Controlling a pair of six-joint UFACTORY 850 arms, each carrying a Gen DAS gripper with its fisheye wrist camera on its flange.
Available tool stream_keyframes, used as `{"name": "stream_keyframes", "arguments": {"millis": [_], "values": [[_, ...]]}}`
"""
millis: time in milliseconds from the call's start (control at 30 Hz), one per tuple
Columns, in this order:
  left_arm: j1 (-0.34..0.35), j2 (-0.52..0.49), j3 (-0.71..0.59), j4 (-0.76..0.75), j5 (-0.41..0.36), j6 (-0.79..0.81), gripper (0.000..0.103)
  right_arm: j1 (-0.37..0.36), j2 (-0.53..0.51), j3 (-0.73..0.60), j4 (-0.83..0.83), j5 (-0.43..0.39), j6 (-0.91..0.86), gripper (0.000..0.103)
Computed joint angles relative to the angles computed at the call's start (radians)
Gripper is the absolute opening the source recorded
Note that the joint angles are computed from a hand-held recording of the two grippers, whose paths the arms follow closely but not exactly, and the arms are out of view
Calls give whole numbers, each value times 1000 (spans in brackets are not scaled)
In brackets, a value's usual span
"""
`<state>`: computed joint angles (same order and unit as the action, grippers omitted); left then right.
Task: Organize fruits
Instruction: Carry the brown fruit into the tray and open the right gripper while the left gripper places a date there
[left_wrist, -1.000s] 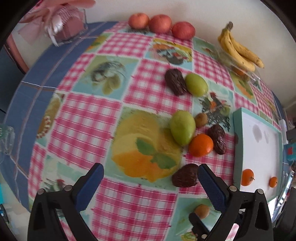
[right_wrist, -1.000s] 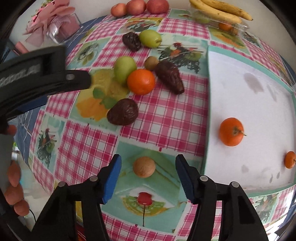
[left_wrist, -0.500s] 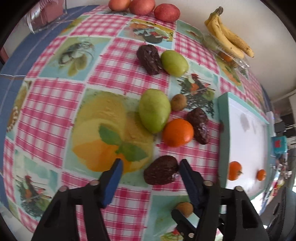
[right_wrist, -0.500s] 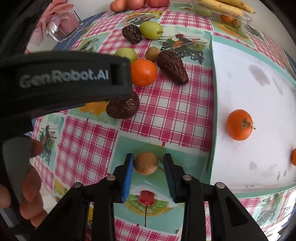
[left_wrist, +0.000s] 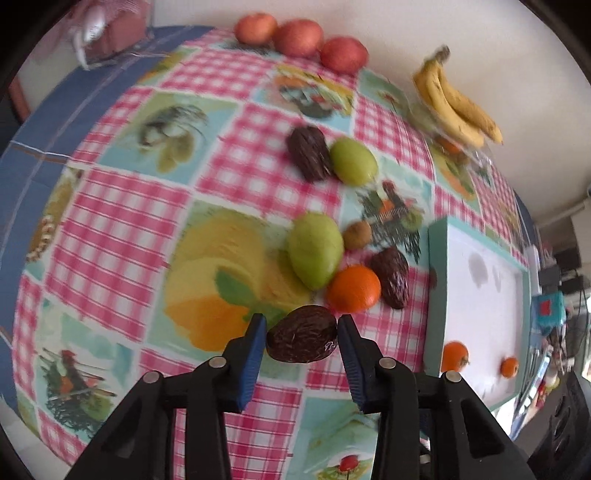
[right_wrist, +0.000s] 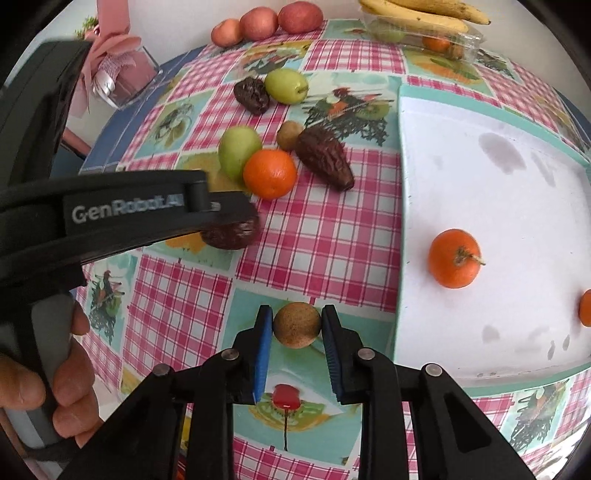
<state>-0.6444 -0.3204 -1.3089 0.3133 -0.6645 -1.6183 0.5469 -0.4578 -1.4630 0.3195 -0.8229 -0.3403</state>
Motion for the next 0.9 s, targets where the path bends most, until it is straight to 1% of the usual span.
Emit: {"name": "stream_keyframes", "arguments": {"millis": [167,267,367,500,600,700,833,900], "values": [[-11,34,11,104,-29,-107,42,-36,10,-20,39,6,-1,28],[-18,42,5,140,-44,-134,42,-63,25,-19,52,38,27,28],[-27,40,-10,175,-49,-162,42,-107,29,-31,67,62,62,28],[-39,27,-44,216,-60,-182,42,-148,46,-28,-50,130,217,28],[-47,3,-86,248,-53,-174,42,-188,44,-37,-74,157,278,28],[-50,-40,-145,263,-52,-139,42,-209,37,-48,-152,192,369,28],[-47,-109,-232,246,-21,-53,42,-223,15,-78,-180,203,404,28],[-46,-145,-278,230,-17,-8,42,-225,-4,-101,-208,201,428,28]]}}
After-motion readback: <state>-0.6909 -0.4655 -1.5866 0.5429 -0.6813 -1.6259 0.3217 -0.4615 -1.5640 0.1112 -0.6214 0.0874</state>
